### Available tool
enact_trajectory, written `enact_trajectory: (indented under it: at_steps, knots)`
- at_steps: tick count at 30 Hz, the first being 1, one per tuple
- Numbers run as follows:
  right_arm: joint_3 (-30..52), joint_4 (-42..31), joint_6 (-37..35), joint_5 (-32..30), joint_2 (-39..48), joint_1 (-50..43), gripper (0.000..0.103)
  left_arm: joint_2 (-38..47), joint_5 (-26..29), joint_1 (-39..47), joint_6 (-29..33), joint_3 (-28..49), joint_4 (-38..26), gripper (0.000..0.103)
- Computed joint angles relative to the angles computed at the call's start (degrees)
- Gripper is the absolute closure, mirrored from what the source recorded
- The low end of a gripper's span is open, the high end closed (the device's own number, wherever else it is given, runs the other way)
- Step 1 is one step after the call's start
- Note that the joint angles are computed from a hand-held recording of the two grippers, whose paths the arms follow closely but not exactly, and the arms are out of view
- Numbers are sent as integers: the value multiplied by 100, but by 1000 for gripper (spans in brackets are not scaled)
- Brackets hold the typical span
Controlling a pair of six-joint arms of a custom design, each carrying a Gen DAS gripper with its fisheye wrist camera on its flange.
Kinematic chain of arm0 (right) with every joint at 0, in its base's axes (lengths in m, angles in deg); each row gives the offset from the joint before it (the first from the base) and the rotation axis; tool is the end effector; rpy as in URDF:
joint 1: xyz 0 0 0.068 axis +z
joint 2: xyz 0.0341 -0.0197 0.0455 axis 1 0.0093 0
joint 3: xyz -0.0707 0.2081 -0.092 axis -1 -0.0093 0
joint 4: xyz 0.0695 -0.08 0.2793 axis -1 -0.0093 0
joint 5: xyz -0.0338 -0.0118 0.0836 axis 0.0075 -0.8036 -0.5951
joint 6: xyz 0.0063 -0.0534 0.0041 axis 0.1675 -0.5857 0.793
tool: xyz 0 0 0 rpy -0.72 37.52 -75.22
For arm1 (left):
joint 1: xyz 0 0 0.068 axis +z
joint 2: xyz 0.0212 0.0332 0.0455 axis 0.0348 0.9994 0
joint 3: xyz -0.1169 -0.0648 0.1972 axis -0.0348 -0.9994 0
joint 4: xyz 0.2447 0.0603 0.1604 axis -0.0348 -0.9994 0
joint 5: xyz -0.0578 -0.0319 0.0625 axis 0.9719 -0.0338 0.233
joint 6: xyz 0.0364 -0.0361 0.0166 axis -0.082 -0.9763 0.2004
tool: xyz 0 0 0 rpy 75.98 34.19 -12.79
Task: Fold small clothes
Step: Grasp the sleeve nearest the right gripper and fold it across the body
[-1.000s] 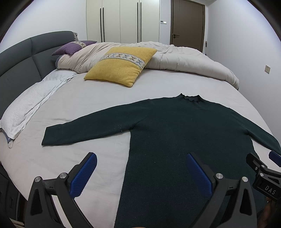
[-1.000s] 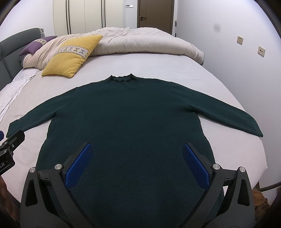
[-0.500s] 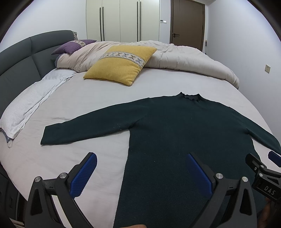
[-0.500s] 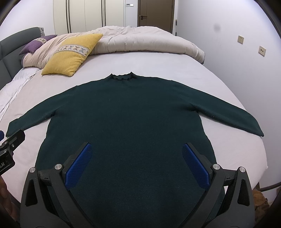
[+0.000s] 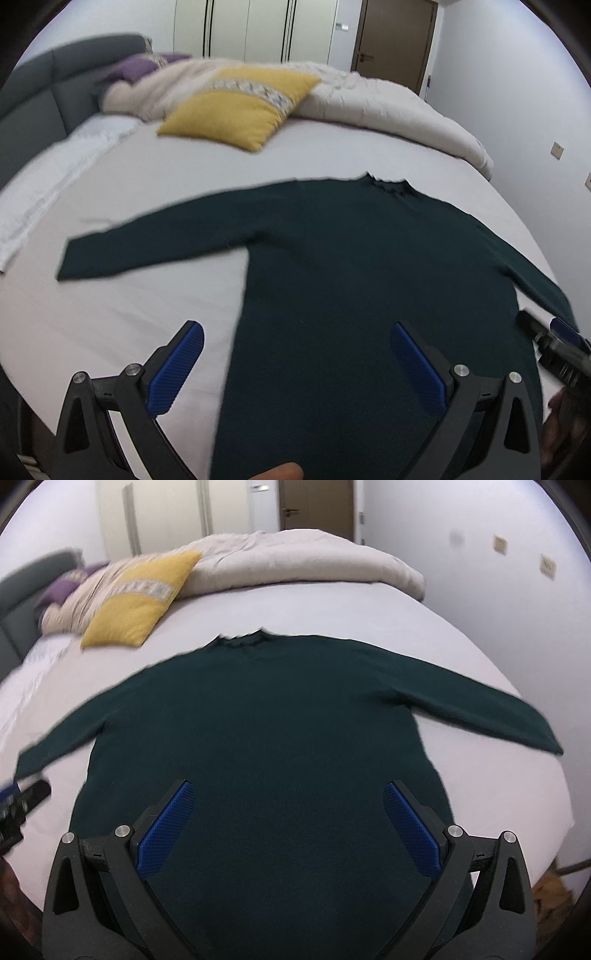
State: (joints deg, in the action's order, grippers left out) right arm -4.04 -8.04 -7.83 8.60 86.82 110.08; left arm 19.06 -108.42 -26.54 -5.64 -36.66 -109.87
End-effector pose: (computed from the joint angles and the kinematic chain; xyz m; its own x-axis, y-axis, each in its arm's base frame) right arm 0.2540 0.0961 0.1539 -0.6878 -0.1920 -0.7000 -0.3181 0.9466 0.0528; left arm 0.2671 -0.1248 0.1348 -0.6188 -0.4625 -0.6350 -0.5120 0.8505 -0.1206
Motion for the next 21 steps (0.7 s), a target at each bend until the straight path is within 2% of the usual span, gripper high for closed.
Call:
enact_trajectory:
  at_steps: [4, 5, 7, 9, 10, 12, 13, 15, 18, 21]
  knots:
    - [557, 387, -48, -1625, 980, -2048, 0, 245, 315, 98, 176, -17, 417, 0]
    - [929, 451, 73, -2157, 1530, -2736, 0, 335, 347, 109, 207, 27, 447, 0]
    - [1791, 391, 328, -2834, 2664, -3737, 0, 547, 578, 192, 301, 133, 609, 0]
    - [2839, 212, 684, -3198, 3853, -4571, 3, 725, 784, 278, 397, 189, 885, 0]
    - [3324, 172, 876, -3355, 4375, -4912, 3, 804, 977, 378, 520, 158, 1217, 0]
    - [4218, 45, 1182, -3556, 5254, -5374, 6, 970, 1275, 484, 560, 152, 1686, 0]
    - [4669, -84, 1313, -3625, 5658, -5524, 7, 1098, 1264, 490, 555, 217, 1810, 0]
    - [5577, -274, 1611, -3856, 6436, -5733, 16, 1354, 1118, 444, 625, 401, 1955, 0]
    - [6517, -198, 1956, -4080, 7170, -5770, 15, 1840, 1130, 426, 766, 913, 1688, 0]
    - [7444, -244, 2058, -4147, 7894, -5659, 17, 2152, 1600, 605, 630, 1228, 1464, 0]
